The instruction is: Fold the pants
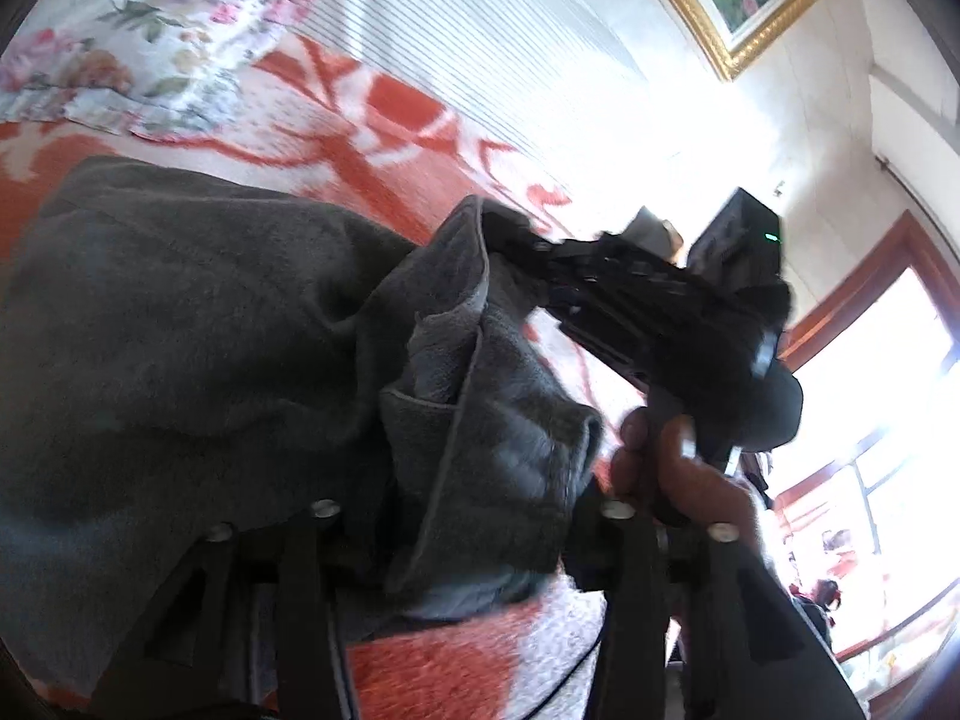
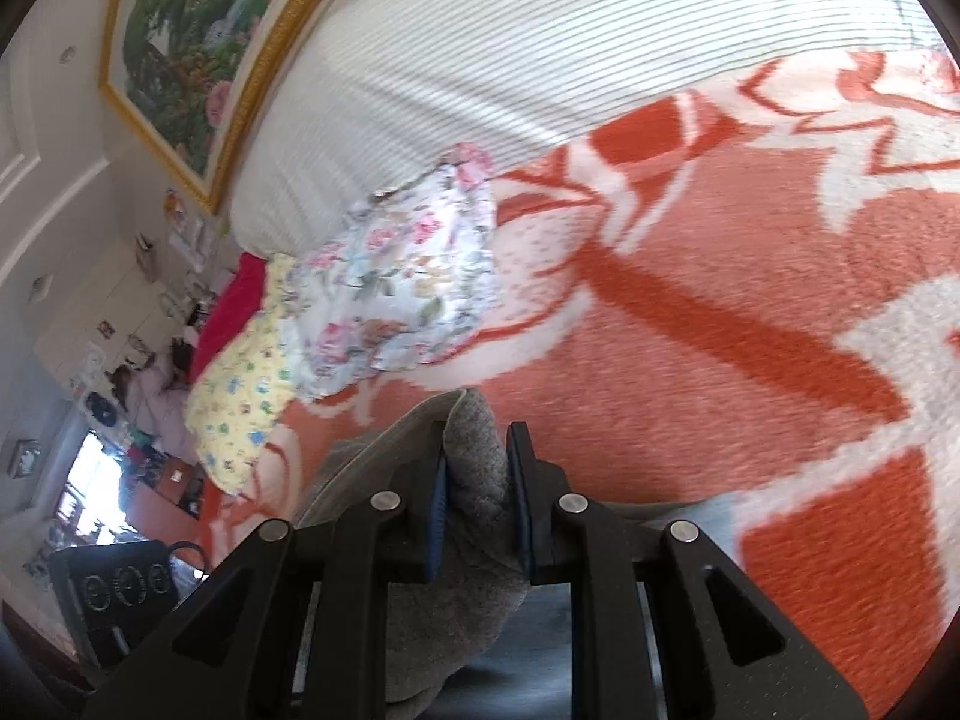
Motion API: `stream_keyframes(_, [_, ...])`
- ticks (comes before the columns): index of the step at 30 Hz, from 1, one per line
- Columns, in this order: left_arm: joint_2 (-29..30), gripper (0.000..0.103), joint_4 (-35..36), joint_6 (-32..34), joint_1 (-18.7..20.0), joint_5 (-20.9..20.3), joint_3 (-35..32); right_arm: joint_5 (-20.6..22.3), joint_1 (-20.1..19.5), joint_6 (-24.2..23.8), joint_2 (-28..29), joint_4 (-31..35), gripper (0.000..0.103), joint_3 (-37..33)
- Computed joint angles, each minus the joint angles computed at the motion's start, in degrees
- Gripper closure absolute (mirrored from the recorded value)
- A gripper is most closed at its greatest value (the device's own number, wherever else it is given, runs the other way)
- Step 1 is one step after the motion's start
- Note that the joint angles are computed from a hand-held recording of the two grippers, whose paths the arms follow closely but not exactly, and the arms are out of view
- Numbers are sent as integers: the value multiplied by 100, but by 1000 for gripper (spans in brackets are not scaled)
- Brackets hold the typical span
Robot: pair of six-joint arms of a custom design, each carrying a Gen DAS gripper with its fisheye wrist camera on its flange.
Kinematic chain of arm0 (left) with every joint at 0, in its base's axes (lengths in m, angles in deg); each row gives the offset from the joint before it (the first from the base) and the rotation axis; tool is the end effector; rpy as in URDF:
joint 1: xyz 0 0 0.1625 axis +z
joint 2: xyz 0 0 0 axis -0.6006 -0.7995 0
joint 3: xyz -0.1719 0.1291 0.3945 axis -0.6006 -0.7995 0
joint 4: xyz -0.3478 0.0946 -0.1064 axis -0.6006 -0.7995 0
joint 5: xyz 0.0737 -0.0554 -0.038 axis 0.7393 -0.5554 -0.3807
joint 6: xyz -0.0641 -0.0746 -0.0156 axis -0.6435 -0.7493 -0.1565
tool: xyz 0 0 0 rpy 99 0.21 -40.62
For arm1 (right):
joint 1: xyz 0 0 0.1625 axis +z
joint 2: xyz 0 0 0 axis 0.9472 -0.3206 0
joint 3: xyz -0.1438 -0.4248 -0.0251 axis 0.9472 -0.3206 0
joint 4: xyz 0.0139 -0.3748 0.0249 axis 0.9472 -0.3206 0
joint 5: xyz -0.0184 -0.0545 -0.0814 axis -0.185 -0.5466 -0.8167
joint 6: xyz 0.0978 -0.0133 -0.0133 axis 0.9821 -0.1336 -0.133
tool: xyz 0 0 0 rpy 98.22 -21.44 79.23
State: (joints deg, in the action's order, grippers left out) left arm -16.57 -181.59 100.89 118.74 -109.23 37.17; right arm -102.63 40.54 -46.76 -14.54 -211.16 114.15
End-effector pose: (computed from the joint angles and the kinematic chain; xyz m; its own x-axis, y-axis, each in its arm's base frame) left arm 0.0482 -0.4867 0.2923 -0.7364 0.6684 0.1052 0.6545 0.7431 -0.1394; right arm 0.2827 -0.4641 -0.0646 -0.9911 0.0883 0.1000 -0.0426 0.5006 -0.8646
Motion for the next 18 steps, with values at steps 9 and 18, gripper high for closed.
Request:
stream_keyframes(9, [-343, 34, 1092, 987, 282, -324, -41, -1170, 82, 160, 33, -391, 73, 512])
stream_keyframes(18, [-583, 34, 665, 1100, 107, -243, 202, -1598, 471, 220, -14, -778, 73, 914])
